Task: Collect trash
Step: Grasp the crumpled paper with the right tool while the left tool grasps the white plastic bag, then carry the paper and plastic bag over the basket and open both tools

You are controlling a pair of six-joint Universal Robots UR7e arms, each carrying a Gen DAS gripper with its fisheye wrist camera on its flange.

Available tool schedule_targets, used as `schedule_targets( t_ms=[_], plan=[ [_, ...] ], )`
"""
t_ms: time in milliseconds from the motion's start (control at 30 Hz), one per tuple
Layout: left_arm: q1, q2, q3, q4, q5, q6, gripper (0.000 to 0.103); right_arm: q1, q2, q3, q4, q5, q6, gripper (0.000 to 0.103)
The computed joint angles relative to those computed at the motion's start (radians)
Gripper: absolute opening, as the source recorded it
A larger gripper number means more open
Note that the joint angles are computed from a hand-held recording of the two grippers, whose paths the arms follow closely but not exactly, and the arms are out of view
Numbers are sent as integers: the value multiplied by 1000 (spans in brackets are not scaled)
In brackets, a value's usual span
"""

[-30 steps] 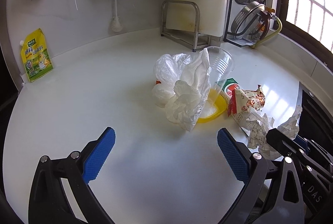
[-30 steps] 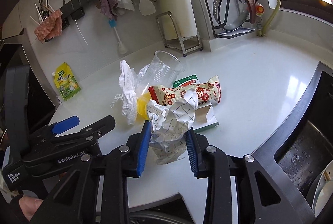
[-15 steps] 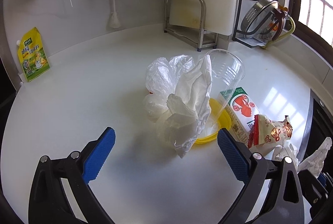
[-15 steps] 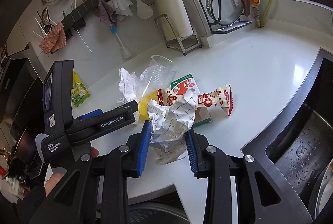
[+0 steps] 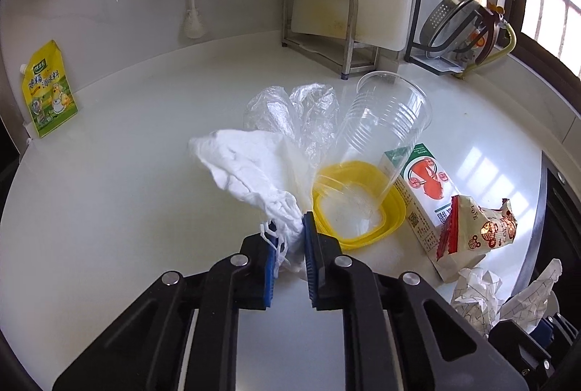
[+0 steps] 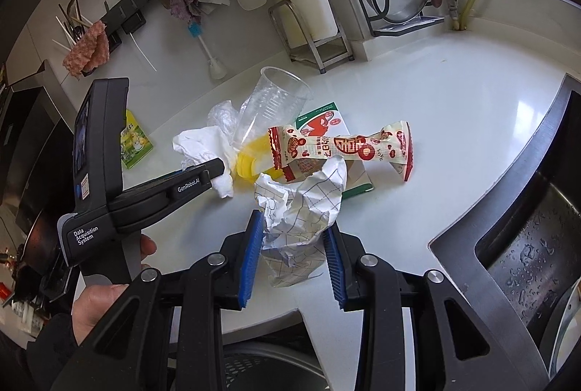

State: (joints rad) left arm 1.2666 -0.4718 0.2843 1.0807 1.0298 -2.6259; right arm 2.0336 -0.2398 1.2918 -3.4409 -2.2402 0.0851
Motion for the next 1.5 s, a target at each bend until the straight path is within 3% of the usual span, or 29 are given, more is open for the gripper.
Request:
schedule_targets(
  t_ms=[400, 867, 1200, 1500],
  plan=[
    [1, -231, 340, -156, 34, 56, 9, 16, -21, 38, 2, 25, -15, 33],
    [2, -480, 692, -252, 31, 82, 9, 74, 20, 63, -92, -44, -61, 33],
    [5, -678, 971, -349, 46, 154, 9, 155, 39, 145, -192, -103, -6, 33],
    [21, -780, 1109, -321, 56, 141, 9, 228, 24, 254, -202, -181, 154, 33]
  ],
)
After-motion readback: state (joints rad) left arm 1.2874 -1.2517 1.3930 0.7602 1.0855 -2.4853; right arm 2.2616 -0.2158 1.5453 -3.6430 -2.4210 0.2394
